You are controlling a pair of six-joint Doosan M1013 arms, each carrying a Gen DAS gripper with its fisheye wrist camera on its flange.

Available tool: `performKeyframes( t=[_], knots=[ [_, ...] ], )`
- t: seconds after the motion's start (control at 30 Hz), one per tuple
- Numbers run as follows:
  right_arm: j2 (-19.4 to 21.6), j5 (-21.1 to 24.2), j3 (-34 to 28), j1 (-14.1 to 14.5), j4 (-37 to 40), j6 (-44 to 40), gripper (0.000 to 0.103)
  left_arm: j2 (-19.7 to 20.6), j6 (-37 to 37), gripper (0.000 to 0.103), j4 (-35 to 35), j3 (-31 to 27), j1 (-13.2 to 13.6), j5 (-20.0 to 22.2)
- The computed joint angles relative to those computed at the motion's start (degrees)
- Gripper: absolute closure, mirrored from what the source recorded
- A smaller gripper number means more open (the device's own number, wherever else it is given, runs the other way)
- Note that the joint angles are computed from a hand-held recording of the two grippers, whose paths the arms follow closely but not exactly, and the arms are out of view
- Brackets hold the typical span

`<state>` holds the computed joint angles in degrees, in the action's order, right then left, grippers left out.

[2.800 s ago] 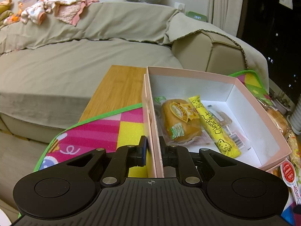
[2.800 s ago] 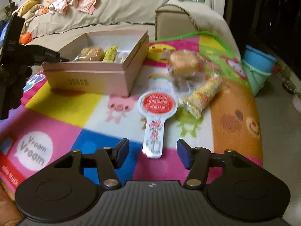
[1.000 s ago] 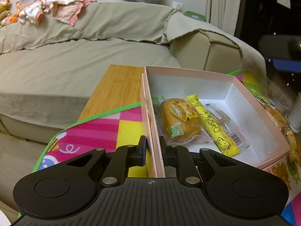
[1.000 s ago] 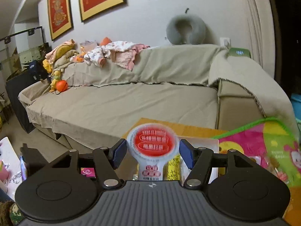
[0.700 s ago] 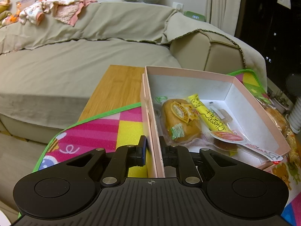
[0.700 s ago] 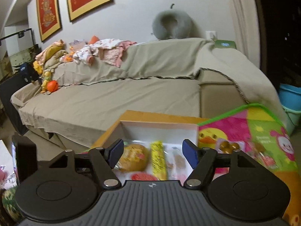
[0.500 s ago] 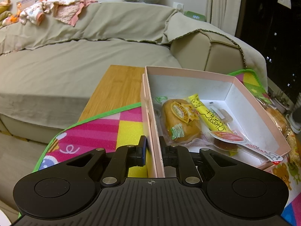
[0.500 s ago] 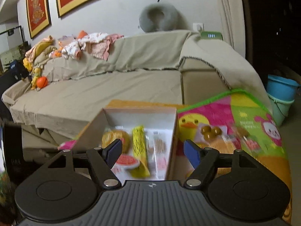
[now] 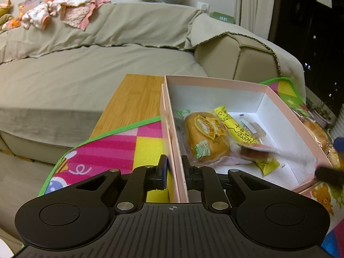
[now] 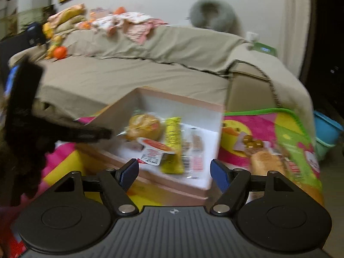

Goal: Organize objects
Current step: 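Lower the red-lidded cup into the pink box and release it, then move the right gripper over the mat and grasp the wrapped bread loaf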

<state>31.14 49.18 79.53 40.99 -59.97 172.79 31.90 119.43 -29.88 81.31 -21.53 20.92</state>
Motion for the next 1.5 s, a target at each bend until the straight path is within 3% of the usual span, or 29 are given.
performKeyframes(
  t=[0.17, 0.37, 0.5, 0.87, 1.5],
  knots=[
    [0.1, 7.2, -0.1, -0.3, -0.4, 4.7, 0.03, 0.0, 0.2, 0.088, -0.2, 0.1, 0.0, 0.0],
    [-1.6, 7.4, 2.8, -0.7, -1.1, 8.3, 0.029, 0.0, 0.2, 0.088, -0.2, 0.1, 0.0, 0.0],
    [-2.3, 8.3, 4.4, -0.5, -0.5, 10.1, 0.022, 0.0, 0.2, 0.088, -0.2, 0.1, 0.0, 0.0],
    [-3.9, 10.6, 8.9, -0.9, 3.9, 14.7, 0.022, -0.1, 0.0, 0.088, 0.5, 0.2, 0.1, -0.1],
    [-4.2, 8.9, 9.9, -2.0, 4.1, 17.8, 0.019, -0.1, 0.1, 0.088, 0.4, 0.2, 0.1, -0.1]
  ],
)
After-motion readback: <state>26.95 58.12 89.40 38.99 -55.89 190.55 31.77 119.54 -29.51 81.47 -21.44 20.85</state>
